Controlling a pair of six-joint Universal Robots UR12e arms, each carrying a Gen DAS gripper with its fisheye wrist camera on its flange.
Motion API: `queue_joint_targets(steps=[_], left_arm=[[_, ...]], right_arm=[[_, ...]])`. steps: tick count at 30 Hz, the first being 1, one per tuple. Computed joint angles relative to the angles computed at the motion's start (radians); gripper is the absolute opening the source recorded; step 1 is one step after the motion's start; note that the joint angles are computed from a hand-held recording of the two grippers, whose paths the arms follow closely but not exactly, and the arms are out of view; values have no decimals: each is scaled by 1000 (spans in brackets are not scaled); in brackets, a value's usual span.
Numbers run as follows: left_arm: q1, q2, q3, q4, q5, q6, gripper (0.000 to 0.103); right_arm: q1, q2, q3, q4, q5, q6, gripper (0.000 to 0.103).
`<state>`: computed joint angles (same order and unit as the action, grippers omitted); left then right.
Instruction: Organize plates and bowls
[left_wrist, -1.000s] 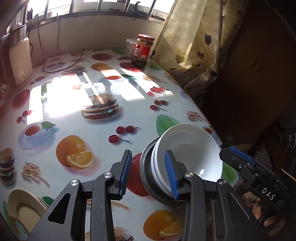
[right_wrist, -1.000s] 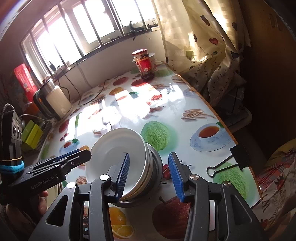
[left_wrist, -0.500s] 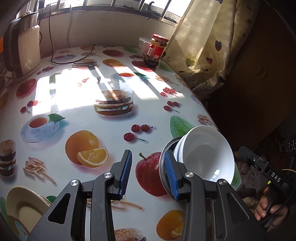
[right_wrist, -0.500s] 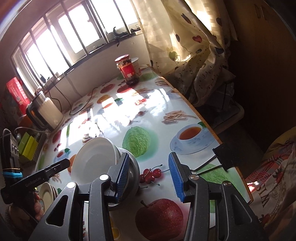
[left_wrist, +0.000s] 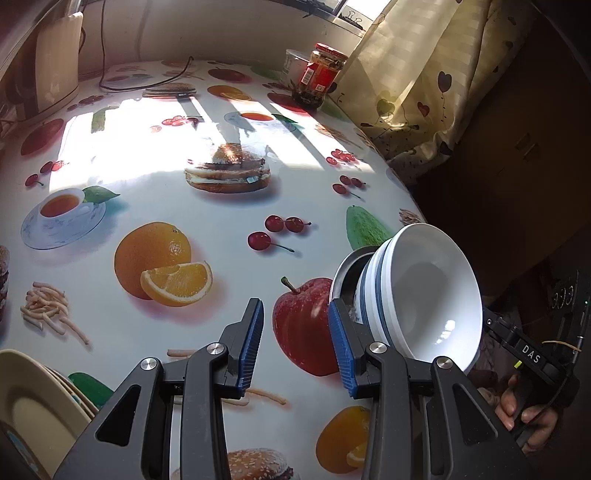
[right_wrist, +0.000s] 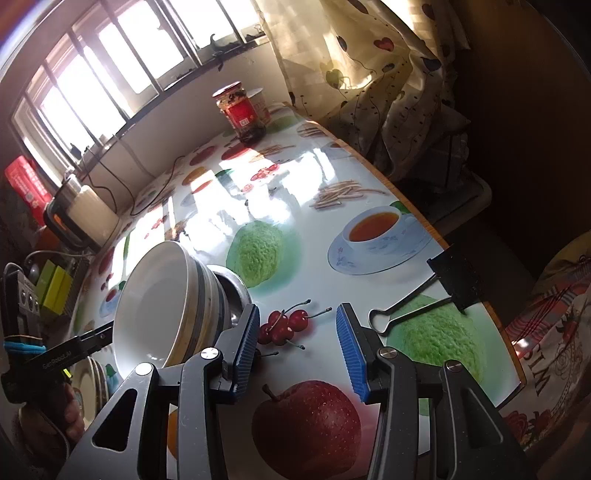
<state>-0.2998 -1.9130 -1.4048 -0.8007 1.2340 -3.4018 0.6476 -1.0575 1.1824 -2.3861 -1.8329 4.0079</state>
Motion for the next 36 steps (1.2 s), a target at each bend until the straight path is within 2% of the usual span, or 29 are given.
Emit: queue_joint_targets(steps=[4,9,14,22,30,34,36], left_arm=[[5,-4,-5,-4,-33,-9,38],[12,-7,-14,1,-79,-35,38],[19,-10,-24,17,-124,-64,38],[29,-10,-36,35,-163,-92,38],[36,-9,-43,38,-199,-106,36],[40,-13,-43,33,-241,-105,36],[40,-13,-41,21,-240,-99,36]], right_arm=[[-9,-3,27,-63,53,-4,40],[-17,3,37,-92,102,-11,32],[-28,3,56,-139,143,0,29],[-40,0,83,-199,203,23,19],[-47,-11,115,-271,235,57,19],[-58,-9,128,-319,302,65,19],[-59,-8,130,-330,303,73,19]])
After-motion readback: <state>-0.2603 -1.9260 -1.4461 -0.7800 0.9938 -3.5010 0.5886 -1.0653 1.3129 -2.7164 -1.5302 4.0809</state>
